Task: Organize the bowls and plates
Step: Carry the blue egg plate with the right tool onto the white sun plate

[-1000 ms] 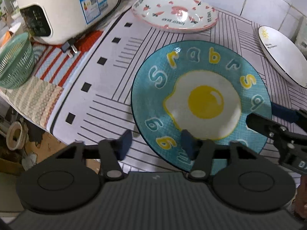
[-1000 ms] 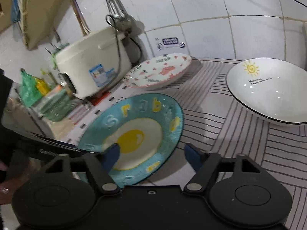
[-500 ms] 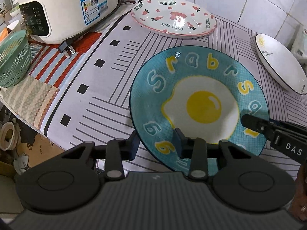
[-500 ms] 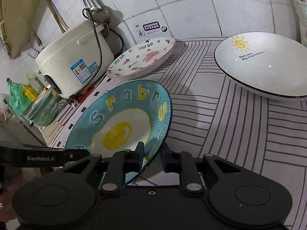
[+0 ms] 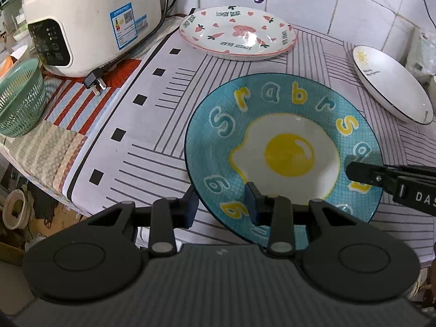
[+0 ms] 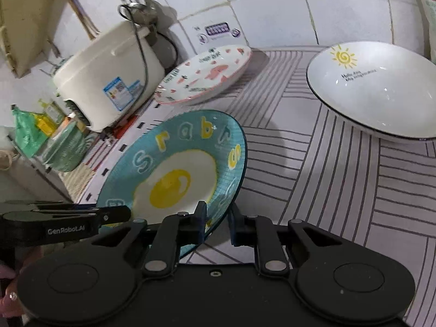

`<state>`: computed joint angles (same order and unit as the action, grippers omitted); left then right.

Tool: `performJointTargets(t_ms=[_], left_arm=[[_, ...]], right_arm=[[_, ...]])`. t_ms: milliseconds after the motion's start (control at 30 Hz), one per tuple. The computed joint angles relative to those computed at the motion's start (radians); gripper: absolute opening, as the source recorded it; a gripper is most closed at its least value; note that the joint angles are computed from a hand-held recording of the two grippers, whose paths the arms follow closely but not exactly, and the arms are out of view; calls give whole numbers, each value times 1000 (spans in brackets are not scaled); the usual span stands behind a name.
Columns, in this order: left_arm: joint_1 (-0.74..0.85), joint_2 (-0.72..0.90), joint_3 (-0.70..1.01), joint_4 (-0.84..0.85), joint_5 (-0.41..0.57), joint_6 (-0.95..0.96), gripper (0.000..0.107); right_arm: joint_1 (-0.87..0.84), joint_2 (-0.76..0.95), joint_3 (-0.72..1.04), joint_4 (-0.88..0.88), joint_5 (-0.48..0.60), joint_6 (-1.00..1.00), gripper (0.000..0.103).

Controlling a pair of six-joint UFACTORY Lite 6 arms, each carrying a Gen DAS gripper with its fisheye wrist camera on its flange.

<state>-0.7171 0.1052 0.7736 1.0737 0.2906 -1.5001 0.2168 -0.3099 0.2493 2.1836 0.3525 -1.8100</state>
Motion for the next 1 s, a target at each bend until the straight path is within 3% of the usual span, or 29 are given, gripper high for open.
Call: performJointTargets(t_ms=[233, 367, 600, 800, 1000], left_arm=[[-104, -56, 12, -49, 70, -2, 35], [-193, -66, 61, -54, 158, -3, 34], [-291, -13, 212, -116, 236, 44, 34], [-323, 155, 465, -218, 259, 141, 35], [-311, 389, 777, -338, 268, 287, 35]], right_arm=[[-149, -207, -132, -201, 99, 82, 22], [-289, -385, -174, -514, 163, 335, 22], [-645, -579, -150, -889, 425, 575, 22], [-989, -400, -10, -966, 655, 441, 22], [-1098, -176, 147, -970, 661, 304, 22]])
